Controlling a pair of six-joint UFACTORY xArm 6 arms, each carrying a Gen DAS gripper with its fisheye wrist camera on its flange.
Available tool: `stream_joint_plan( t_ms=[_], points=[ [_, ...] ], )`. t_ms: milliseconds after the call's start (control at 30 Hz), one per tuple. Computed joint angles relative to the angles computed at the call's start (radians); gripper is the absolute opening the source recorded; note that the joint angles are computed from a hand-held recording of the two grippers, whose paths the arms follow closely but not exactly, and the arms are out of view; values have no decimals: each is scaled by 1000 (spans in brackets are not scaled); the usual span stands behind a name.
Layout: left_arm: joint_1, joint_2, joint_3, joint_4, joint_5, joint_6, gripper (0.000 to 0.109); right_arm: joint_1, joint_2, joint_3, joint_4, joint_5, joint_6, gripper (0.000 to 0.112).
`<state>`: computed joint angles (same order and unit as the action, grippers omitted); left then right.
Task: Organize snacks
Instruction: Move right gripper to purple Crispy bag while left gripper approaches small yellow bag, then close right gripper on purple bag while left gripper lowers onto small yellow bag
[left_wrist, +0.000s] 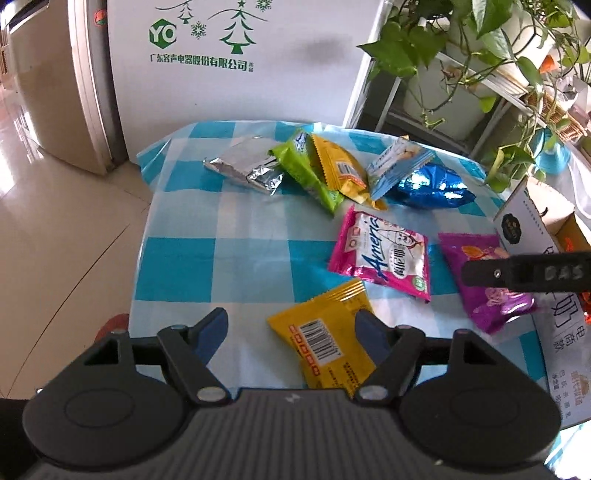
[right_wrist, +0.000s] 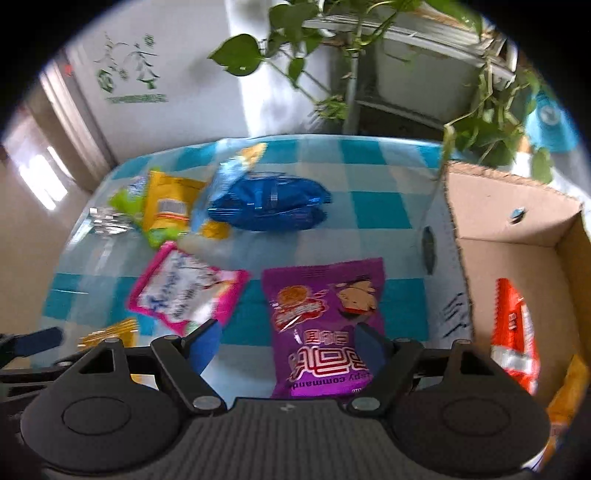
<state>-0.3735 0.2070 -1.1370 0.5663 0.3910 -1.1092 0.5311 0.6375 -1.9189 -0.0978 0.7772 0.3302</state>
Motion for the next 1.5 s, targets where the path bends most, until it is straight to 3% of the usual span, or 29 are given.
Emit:
stream_joint_plan(
  t_ms=[100, 167, 300, 633, 700, 933, 1100, 1500],
  points=[
    [-3, -2, 0, -20, 4, 9, 80, -5, -35, 42, 96, -42, -30, 83],
    [-8, 3, -5, -43, 8, 25, 81, 1, -39, 34, -3, -16, 55, 83],
    [-27, 18, -24, -83, 26, 62, 87, 6, -9, -14, -73, 57, 162, 84],
    [-78, 88, -142, -35, 235, 86, 100, 21, 124, -182, -133, 197, 230, 87],
    [-72, 77, -126, -29, 226, 85, 100, 26, 146, -209, -129, 217, 222, 85],
    [-56, 60, -98, -13, 221, 40, 102, 42, 117, -148, -110, 160, 152, 80],
    [-62, 71, -110, 8, 234, -6, 103, 30, 107, -125, -68, 122, 192, 86],
    [-71, 68, -115, 9, 258, -24, 103, 36, 166, -221, -127, 183, 222, 94]
  ],
)
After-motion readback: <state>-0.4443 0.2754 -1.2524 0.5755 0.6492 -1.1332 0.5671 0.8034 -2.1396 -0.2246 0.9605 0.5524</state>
